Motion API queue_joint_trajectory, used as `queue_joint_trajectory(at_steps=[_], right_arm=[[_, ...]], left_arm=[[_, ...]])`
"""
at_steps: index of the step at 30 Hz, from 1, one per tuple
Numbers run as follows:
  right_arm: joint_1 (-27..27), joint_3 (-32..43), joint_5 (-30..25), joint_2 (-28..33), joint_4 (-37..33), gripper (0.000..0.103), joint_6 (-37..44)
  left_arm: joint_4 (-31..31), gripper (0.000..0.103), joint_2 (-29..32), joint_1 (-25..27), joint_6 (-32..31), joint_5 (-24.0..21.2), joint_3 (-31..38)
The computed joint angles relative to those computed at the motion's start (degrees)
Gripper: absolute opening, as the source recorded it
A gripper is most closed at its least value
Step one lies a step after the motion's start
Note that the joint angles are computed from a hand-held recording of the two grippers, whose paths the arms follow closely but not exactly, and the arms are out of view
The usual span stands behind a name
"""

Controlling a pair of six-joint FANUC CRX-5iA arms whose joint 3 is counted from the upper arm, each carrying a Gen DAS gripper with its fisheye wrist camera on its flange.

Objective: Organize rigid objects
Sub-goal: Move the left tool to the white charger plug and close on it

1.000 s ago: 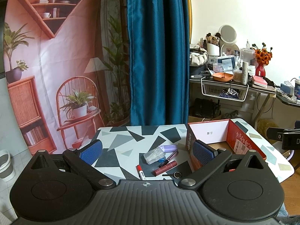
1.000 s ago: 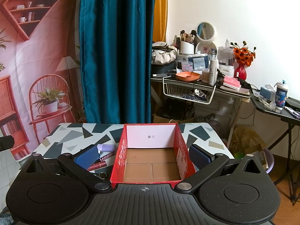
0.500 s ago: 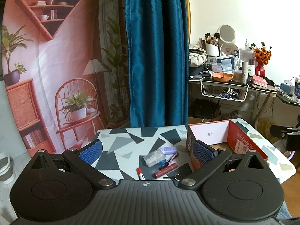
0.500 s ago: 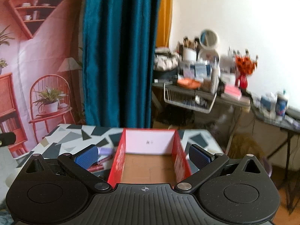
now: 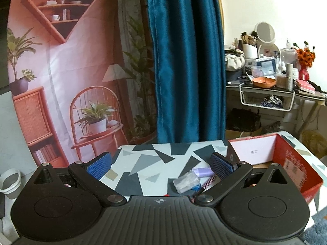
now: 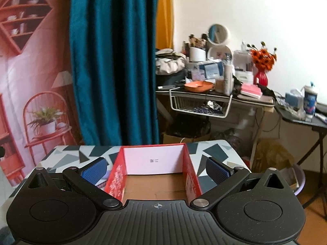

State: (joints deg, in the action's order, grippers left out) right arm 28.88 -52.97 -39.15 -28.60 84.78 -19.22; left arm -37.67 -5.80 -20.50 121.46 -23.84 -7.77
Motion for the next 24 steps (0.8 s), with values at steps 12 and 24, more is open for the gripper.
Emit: queue_joint_trajectory(at_steps=[12, 24], right_arm=[[-26.0, -0.8, 15.1, 12.2, 31.7, 0.103, -22.2], [-40.1, 5.0, 29.0, 23.4, 54.5, 0.036, -44.5]], left_arm=[[-15.5, 0.103, 12.0, -3.7, 19.4, -5.2, 9.1], [-3.7, 0.103, 18.6, 1.9, 10.9, -2.2, 9.4]])
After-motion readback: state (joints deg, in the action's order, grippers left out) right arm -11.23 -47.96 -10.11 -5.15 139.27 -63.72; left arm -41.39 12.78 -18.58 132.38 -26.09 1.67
